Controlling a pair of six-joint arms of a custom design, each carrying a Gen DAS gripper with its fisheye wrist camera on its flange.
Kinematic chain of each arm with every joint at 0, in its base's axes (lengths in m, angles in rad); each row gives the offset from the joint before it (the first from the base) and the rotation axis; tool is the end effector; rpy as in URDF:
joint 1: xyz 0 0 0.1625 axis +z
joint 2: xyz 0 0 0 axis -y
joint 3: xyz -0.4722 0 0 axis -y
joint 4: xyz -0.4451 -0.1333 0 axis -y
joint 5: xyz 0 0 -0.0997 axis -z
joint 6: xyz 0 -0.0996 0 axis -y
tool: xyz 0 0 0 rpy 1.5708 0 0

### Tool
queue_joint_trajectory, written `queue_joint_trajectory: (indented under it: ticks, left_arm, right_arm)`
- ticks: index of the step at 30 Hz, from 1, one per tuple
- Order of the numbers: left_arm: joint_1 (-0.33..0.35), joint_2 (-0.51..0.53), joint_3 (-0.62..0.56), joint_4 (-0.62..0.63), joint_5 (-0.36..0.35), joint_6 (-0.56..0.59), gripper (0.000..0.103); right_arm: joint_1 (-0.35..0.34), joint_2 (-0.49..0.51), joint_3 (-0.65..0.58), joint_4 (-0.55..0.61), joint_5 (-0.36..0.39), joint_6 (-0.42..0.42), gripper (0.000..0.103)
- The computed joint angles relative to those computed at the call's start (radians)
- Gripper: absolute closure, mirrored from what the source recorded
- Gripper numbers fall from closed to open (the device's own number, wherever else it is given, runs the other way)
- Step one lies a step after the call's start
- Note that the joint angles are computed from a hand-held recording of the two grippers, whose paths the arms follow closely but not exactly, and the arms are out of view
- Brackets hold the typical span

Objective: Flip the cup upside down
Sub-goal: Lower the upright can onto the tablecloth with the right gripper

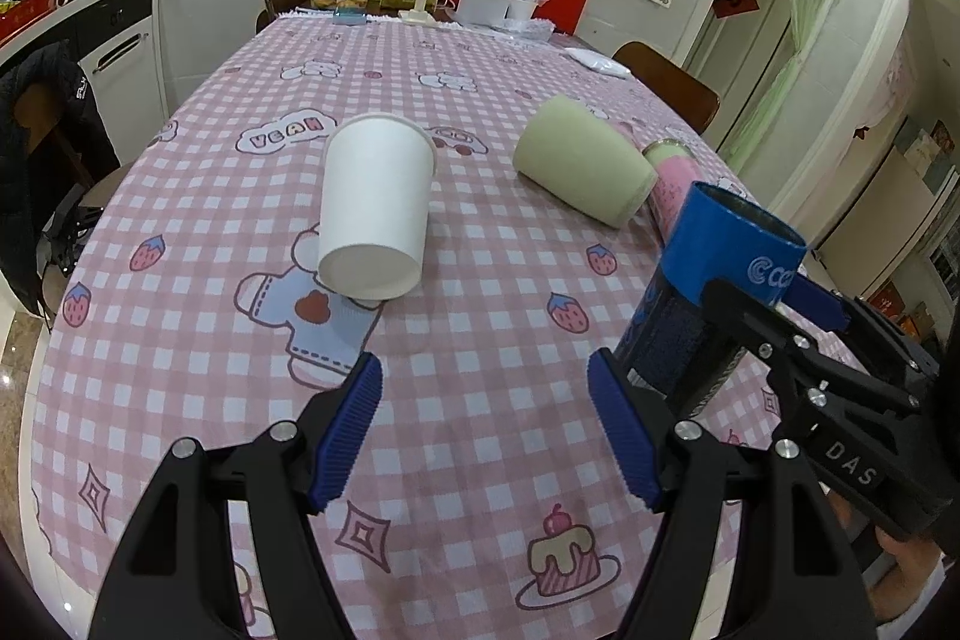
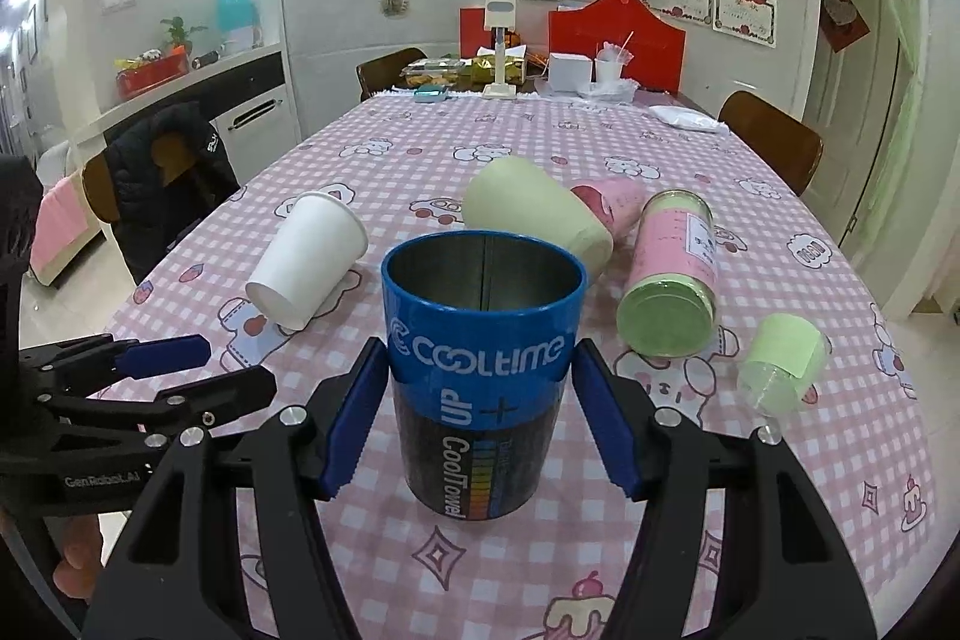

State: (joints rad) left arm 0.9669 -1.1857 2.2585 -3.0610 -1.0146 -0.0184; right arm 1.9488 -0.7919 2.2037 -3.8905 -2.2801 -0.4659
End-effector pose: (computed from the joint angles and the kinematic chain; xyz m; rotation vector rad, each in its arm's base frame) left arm -0.1397 -0.5298 0.1722 0.6084 2.5710 -0.7622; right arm 0.2567 -0.4609 0.0911 0.5394 -2.1743 1.0387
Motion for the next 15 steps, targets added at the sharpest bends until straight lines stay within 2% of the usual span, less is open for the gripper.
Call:
queue_joint_trajectory:
  ticks: [8,15]
  left_arm:
    - [-0.008,0.002,0.014,-0.006,0.014,0.001,0.033]
    - [-0.016,-0.009,0.032,-0.019,0.025,0.009,0.033]
  right_arm:
    - [-0.007,0.038,0.002,-0.100,-0.004,-0.054,0.043]
    - [-0.002,0.054,0.019,-0.151,-0.003,-0.061,0.043]
